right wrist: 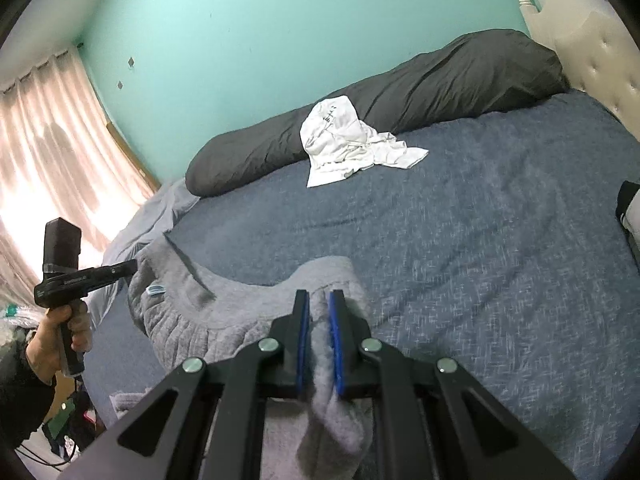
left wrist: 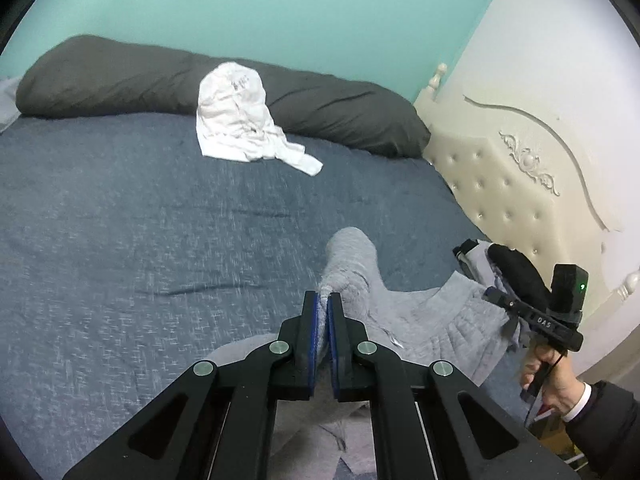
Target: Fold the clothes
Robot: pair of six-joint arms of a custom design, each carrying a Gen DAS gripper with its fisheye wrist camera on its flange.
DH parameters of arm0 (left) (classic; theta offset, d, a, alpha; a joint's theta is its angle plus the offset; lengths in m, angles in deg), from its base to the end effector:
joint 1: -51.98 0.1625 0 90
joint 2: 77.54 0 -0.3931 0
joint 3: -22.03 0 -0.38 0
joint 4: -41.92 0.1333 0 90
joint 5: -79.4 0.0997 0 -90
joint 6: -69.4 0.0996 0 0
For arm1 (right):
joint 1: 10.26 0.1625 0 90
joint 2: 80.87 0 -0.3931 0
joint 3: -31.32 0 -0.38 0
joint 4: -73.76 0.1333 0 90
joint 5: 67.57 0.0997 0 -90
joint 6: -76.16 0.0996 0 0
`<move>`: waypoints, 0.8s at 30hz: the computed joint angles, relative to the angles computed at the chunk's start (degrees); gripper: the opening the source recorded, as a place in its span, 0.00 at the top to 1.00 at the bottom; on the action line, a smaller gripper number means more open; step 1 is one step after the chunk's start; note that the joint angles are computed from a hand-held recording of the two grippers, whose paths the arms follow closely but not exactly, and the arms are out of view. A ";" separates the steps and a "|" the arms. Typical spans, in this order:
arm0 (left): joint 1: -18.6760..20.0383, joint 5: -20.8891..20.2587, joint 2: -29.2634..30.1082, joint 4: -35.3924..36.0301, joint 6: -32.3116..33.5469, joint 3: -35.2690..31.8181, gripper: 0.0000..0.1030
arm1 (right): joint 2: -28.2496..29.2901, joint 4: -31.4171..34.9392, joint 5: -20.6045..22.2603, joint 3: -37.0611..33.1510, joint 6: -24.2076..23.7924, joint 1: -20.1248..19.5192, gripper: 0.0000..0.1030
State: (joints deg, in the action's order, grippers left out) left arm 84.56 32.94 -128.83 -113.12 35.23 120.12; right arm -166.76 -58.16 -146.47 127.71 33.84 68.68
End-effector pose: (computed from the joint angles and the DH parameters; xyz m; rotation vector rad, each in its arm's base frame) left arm -0.4165 -0.5057 0.1549 0.3654 2.6146 -1.0491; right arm 0.0465 -0.5571 0.4539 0.8694 -2.8092 0.8670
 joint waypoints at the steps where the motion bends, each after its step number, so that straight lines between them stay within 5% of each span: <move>1: -0.33 -0.08 -0.11 0.25 -0.60 0.28 0.96 | -0.14 -0.08 -0.68 0.04 -0.17 0.10 0.91; 9: -0.60 -3.65 2.18 2.41 -5.49 3.02 0.96 | 1.86 2.62 -14.35 0.78 -0.23 0.09 0.91; 18: 0.01 -5.86 2.78 5.71 -10.17 5.42 0.95 | 2.43 6.29 -25.26 2.37 4.83 0.49 0.84; 22: 0.08 -7.06 2.55 5.77 -10.17 5.98 0.95 | 1.97 7.03 -24.24 1.86 7.28 1.57 0.51; 24: -0.03 -7.50 2.44 6.36 -10.55 6.22 0.95 | 2.70 6.91 -24.28 1.31 7.84 2.03 0.45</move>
